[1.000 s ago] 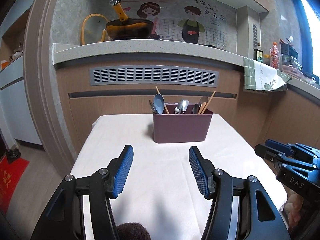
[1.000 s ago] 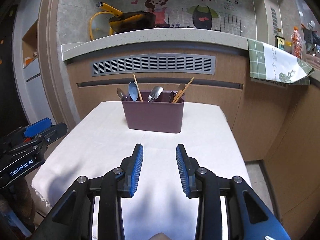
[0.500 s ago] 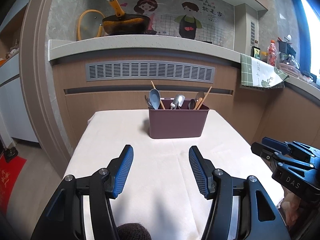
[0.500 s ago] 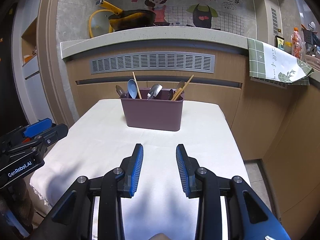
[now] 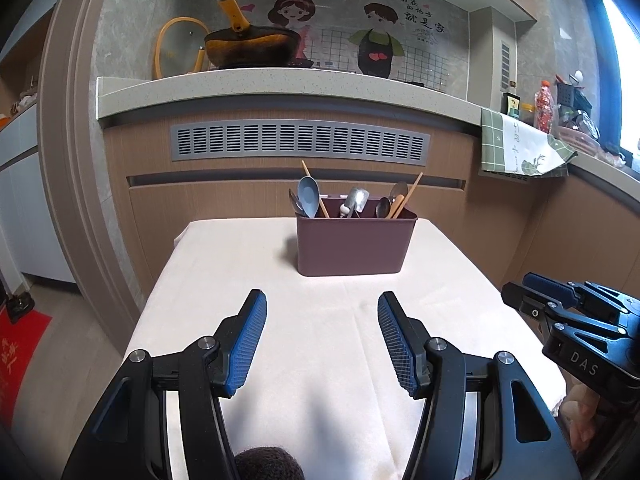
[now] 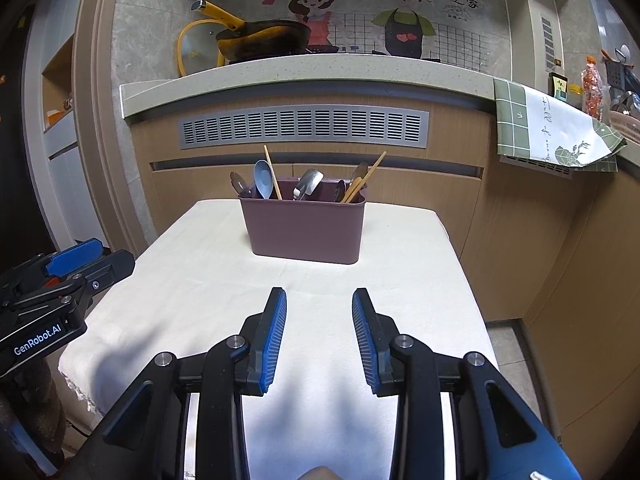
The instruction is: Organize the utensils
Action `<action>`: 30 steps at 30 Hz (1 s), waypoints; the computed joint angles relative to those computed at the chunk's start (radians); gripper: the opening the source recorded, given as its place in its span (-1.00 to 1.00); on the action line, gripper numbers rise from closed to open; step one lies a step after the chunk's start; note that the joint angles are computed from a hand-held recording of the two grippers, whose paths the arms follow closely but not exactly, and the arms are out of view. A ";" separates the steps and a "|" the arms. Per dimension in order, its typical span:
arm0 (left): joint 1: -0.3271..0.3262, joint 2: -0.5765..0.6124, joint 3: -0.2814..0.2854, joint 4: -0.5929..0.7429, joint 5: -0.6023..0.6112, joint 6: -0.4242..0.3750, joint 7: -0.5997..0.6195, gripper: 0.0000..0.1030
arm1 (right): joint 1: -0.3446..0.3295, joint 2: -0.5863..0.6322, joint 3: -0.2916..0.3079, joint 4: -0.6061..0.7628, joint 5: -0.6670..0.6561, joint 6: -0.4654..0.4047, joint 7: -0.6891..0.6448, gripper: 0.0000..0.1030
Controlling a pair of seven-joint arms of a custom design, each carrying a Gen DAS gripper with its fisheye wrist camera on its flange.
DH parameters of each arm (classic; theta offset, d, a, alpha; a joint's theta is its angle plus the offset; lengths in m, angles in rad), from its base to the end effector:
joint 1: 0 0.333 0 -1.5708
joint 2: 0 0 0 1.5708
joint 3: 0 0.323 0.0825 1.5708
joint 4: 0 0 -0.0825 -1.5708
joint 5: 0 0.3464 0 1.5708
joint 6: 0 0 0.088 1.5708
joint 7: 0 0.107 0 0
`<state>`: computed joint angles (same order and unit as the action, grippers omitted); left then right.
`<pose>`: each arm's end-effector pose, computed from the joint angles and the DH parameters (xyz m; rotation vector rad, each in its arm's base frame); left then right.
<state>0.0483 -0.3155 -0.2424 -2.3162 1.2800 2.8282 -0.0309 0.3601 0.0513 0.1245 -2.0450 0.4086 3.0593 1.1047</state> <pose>0.4333 -0.1459 0.5476 -1.7396 1.3046 -0.8795 0.5239 0.2387 0.5545 -1.9551 1.0856 -0.6019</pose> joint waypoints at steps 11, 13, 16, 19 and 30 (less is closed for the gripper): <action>-0.007 0.011 -0.001 0.001 -0.026 -0.001 0.015 0.14 | -0.001 0.000 -0.003 -0.001 -0.011 -0.003 0.016 -0.38; -0.007 0.013 -0.001 0.002 -0.024 -0.001 0.014 0.14 | -0.001 0.001 -0.004 -0.002 -0.015 0.003 0.018 -0.38; -0.008 0.013 0.000 0.000 -0.025 0.004 0.015 0.14 | -0.001 0.002 -0.007 -0.003 -0.031 0.005 0.030 -0.38; -0.009 0.015 0.002 0.000 -0.032 0.006 0.022 0.14 | 0.000 0.003 -0.009 -0.003 -0.044 0.010 0.043 -0.38; -0.007 0.017 0.007 -0.009 -0.059 0.024 0.040 0.14 | -0.005 0.001 -0.008 -0.004 -0.044 0.006 0.044 -0.38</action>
<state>0.0408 -0.2985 -0.2359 -2.3253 1.2206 2.8525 0.0088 0.3554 0.0519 0.1167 -2.0485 0.3649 3.0657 1.1485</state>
